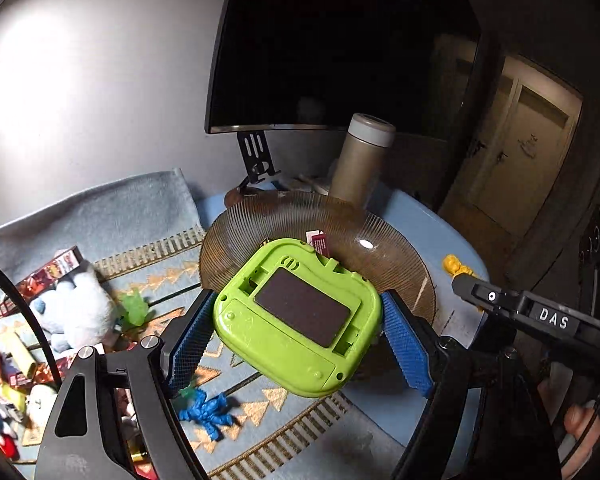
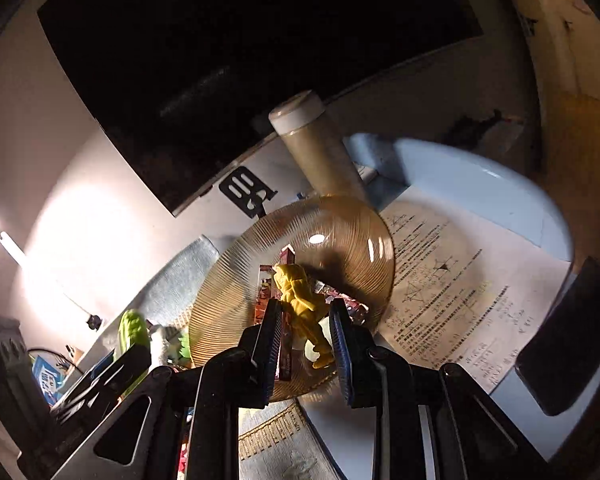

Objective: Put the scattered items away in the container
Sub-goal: 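Carry green toy and yellow figure over the gold bowl and open both tools, then move back and grasp the pink doll keychain with left tool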

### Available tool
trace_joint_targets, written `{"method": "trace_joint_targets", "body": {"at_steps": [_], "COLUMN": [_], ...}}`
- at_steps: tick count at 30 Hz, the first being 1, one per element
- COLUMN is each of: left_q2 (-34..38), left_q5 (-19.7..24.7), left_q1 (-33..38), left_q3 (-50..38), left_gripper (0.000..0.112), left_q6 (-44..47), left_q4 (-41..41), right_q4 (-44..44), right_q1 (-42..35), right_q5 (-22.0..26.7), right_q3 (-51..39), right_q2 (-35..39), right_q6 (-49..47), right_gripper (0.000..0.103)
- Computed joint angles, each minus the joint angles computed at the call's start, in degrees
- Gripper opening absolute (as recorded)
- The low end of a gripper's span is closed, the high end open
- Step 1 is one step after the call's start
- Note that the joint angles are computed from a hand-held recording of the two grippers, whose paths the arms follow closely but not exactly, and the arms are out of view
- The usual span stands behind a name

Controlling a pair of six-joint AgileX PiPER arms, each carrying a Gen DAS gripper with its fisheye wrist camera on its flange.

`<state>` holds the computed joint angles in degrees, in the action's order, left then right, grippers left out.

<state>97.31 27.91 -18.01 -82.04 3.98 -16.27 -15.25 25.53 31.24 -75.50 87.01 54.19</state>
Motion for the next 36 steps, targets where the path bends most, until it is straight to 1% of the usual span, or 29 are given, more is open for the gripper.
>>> {"method": "trace_joint_targets", "body": {"at_steps": [2,3,5,6,8,9,10,11,13,15,18,21,26,28,30,33,36], "left_q2": [2.71,4.5,7.82,9.38,11.5,11.3,10.32,9.17,6.96,4.31,-0.34,-5.46,-16.7,-21.57,-26.17,-31.89,-35.79], "left_q5": [-0.11,0.68,2.87,4.47,7.82,7.91,6.94,6.16,6.07,5.93,5.42,5.68,6.88,8.08,10.54,15.38,21.17], "left_q1": [0.37,0.97,2.02,2.74,3.86,4.39,4.8,5.04,5.34,6.14,7.46,8.96,14.79,18.46,23.66,33.75,45.89], "left_q3": [-2.37,-4.3,-7.76,-9.49,-12.11,-11.54,-9.78,-8.16,-6.11,-3.48,1.23,5.84,16.21,20.45,24.28,29.5,34.54], "left_gripper": [0.08,0.08,0.081,0.082,0.082,0.082,0.082,0.082,0.082,0.082,0.082,0.082,0.082,0.082,0.082,0.082,0.082], "left_q6": [1.44,3.07,4.61,5.13,4.21,4.38,5.87,6.65,6.68,8.08,9.95,10.87,15.59,17.59,19.81,23.83,29.65], "left_q4": [-2.31,-4.51,-8.28,-10.05,-11.24,-12.26,-14.06,-14.54,-13.48,-14.97,-17.32,-18.48,-24.45,-26.2,-28.02,-30.46,-32.32], "right_q4": [2.09,2.14,3.83,7.62,16.85,21.07,24.79,26.72,25.17,19.99,19.67,15.87,9.94,6.63,4.51,6.25,6.16], "right_q1": [-0.21,-0.24,-0.83,-1.7,-3.66,-4.46,-5.06,-5.24,-4.65,-3.12,-1.61,1.34,8.51,12.15,15.63,19.84,23.76], "right_q5": [-0.15,-0.29,-2.13,-3.76,-4.35,-5.45,-6.85,-7.92,-9.24,-9.32,-10.17,-9.1,-8.08,-8.52,-8.75,-8.9,-8.72], "right_q3": [-1.56,-2.26,-3.07,-2.99,-2.98,-1.62,0.17,1.75,4.18,5.46,7.32,7.81,8.17,8.41,7.9,6.25,3.92], "right_q2": [2.57,3.76,6.14,7.05,8.51,8.2,7.44,6.58,4.58,2.79,0.36,-1.37,-3.06,-2.58,-0.96,2.59,6.58], "right_q6": [-2.29,-2.43,-4.26,-7.79,-15.13,-17.95,-20.59,-22.09,-21.17,-16.57,-15.82,-12.14,-6.44,-2.8,-0.14,-1.03,-0.48], "right_gripper": [0.024,0.024,0.024,0.027,0.035,0.036,0.037,0.037,0.039,0.04,0.043,0.043,0.047,0.049,0.051,0.051,0.051]}}
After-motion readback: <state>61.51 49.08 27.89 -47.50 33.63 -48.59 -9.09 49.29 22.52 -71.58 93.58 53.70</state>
